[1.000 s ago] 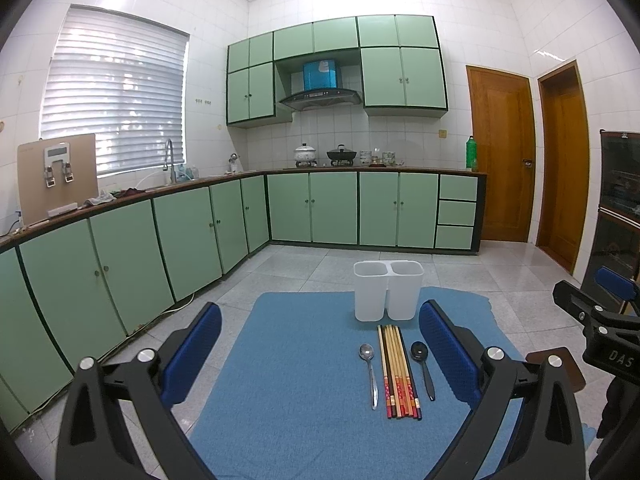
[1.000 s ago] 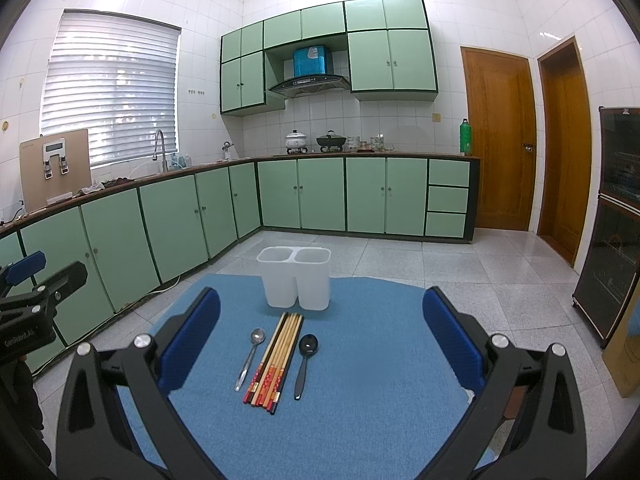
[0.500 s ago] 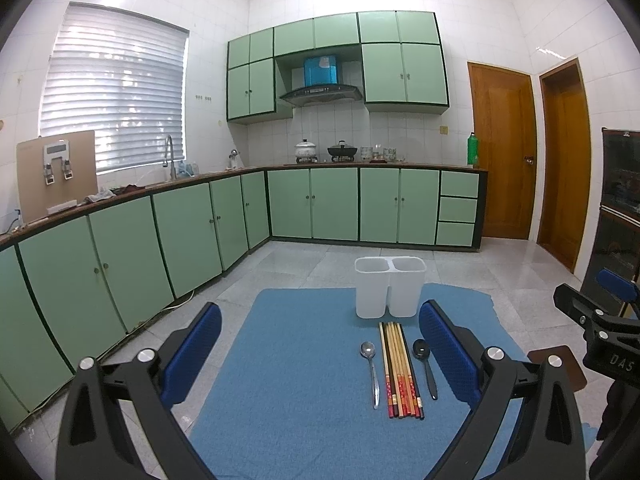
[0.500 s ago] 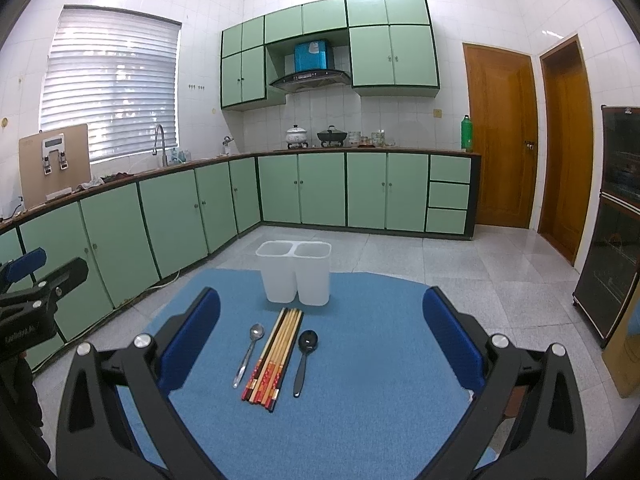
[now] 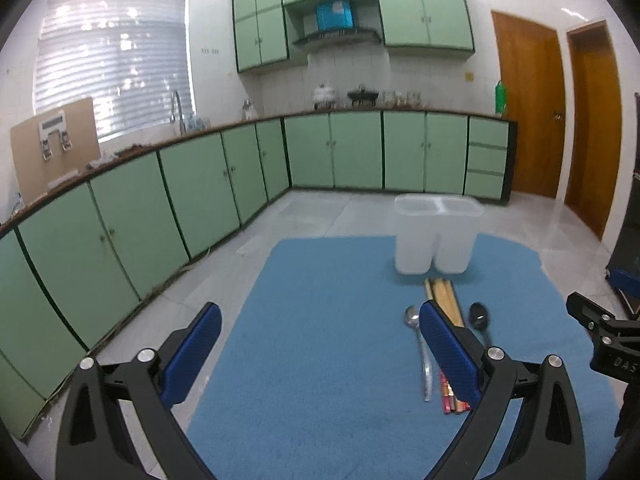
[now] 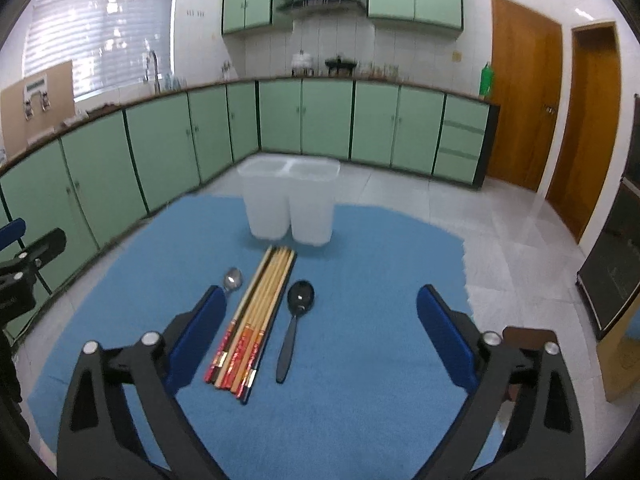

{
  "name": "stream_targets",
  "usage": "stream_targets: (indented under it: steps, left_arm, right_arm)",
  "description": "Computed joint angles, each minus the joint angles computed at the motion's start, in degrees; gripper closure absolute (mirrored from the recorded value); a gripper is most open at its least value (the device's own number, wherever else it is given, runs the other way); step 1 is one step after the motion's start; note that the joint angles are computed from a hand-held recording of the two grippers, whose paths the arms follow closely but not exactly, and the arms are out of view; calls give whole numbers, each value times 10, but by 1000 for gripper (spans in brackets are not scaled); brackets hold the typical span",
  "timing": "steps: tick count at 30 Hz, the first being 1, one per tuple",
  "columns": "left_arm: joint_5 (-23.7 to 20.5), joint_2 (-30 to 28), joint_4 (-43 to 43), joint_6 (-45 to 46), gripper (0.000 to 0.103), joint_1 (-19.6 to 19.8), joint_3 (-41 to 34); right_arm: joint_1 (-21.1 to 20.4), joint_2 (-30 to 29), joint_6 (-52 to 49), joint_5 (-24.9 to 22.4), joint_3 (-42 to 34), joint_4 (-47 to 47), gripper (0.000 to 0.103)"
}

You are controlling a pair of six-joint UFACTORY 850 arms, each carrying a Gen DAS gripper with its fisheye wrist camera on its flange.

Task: Organize utensils
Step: 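Lower the right gripper onto the black spoon and close on it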

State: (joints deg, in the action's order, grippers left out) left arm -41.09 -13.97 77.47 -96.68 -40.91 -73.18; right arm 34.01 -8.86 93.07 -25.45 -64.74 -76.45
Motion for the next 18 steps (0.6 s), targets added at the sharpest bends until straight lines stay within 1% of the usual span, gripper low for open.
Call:
stream_targets:
  steps: [1,4,5,6,7,9,10,13,18]
  left_arm:
    - [4,-10,-6,4,6,6,-7]
    - [19,-47,-29,27,6,24,-36]
    - [21,-61,-40,42,6,29,-48]
    - [21,-71,-47,50,6,32,-56]
    - [23,-85,-57,62,7,37,-67]
    - [28,-102,-74,79,9,44,-81]
    - [32,-111,-85,88,10,49,-88]
    - [37,-125,-101,101,12,57,-96]
    - [44,-146,-125,124,12,66,-108]
  right_arm:
    - [-7,-17,-24,9,-14,26,21]
    - [-27,-70,-116,31,-60,129,31]
    - [-35,-94,-157,37,-81,178,33]
    - [-39,-109,-188,39,-95,213,38]
    - [-45,-125,-227,41,-110,259,42]
    - [-55,-157,-302,42,-141,358,44]
    - [-58,-176,-335,33,-160,402,47]
    - [-63,-205,-370,29,-190,456,51]
    - [-60,-245,-371,3,-235,464,56]
